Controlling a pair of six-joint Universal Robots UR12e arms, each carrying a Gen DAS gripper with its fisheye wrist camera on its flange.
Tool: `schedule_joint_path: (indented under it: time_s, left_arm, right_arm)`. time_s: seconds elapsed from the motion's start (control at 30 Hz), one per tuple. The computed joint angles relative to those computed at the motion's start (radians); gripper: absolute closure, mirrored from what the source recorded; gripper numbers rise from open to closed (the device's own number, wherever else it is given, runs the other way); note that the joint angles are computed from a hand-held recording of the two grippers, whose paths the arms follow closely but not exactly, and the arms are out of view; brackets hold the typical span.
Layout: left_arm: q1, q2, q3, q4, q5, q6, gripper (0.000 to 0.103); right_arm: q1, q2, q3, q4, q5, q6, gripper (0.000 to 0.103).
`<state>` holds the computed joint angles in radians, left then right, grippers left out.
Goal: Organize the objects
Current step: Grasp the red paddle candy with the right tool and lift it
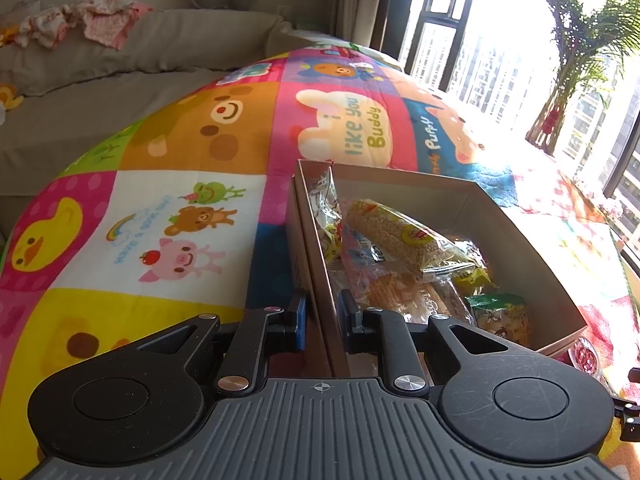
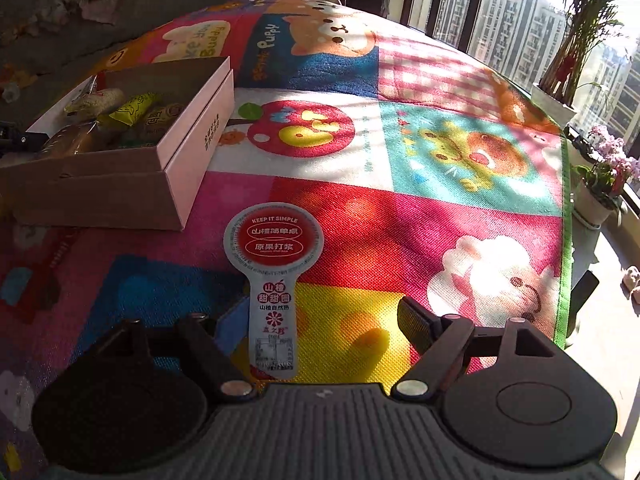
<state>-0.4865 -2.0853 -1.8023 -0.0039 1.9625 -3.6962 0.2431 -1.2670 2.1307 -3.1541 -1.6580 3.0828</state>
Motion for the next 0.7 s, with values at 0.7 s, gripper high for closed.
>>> schedule_joint_path:
  time_s: [0.7]
  left_arm:
    - [0.0,0.0,-0.001,0.002,-0.002,-0.001,0.084]
  right_arm:
    - [0.022,-0.021,0.034,-0.017,0.135,-0.014,0.046]
